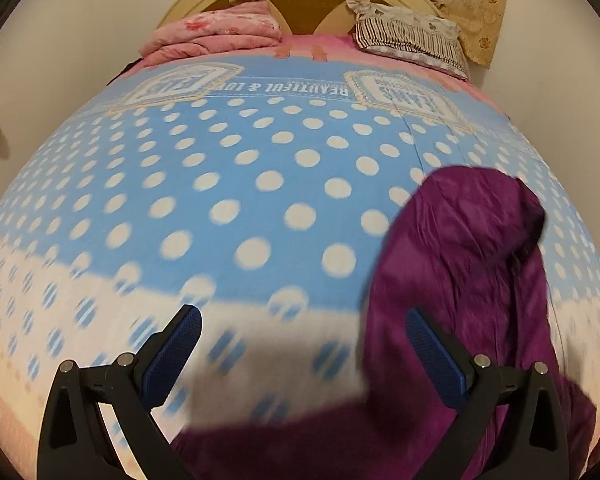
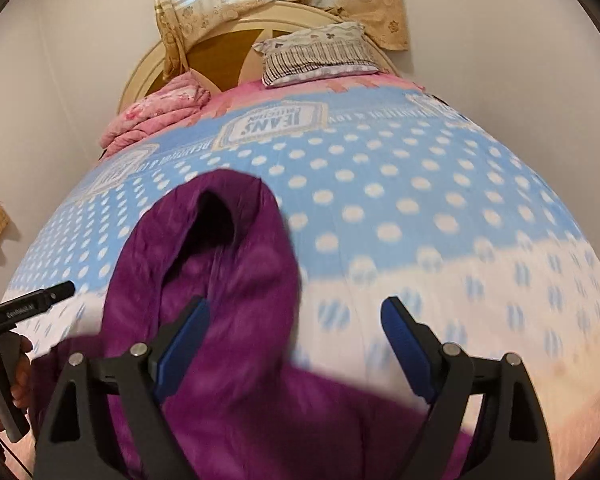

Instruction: Fold large clothes

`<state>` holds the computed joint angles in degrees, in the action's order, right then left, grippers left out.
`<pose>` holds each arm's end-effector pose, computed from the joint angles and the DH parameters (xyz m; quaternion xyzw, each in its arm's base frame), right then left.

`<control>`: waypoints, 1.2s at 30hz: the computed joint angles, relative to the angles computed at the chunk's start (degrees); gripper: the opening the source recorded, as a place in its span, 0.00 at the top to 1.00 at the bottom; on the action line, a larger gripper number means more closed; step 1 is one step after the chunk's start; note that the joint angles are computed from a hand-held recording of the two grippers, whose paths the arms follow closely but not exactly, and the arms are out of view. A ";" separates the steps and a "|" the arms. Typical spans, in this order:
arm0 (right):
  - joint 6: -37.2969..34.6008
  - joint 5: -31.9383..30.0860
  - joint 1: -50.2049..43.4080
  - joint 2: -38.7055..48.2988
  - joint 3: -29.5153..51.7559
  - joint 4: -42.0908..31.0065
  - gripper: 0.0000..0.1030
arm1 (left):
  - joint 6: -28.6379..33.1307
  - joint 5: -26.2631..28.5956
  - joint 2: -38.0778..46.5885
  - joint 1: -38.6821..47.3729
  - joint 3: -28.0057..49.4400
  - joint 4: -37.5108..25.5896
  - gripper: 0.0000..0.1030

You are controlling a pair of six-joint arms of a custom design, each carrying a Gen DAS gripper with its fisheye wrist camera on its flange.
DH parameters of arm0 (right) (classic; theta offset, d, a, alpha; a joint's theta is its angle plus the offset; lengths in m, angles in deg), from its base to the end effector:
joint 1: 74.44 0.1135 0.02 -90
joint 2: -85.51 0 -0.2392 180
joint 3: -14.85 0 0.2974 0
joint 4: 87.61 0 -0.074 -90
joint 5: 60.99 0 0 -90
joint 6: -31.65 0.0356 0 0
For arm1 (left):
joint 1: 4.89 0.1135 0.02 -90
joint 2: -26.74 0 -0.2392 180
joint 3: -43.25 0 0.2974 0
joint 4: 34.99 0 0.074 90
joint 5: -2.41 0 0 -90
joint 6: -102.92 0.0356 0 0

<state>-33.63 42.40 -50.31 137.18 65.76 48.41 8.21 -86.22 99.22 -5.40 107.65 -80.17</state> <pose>0.2280 0.0931 0.2207 0.0496 0.9165 0.0600 0.3924 0.3080 -0.0036 0.2120 -0.0310 0.9485 -0.0257 0.3143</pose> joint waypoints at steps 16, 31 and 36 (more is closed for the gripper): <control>-10.34 -6.02 -3.90 31.14 11.50 11.08 0.92 | 5.39 0.15 19.21 -6.75 7.75 10.64 0.98; -3.82 14.04 16.18 -15.30 -2.74 -8.01 0.95 | 8.98 9.47 -21.81 -0.75 -8.66 1.45 0.99; 7.25 24.85 30.70 -21.44 -4.33 -15.67 0.95 | 9.95 13.86 -47.05 0.90 -17.79 -8.42 0.99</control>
<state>-26.38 67.25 -19.62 115.74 61.43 32.74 18.16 -72.36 52.17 -4.51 89.87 -88.59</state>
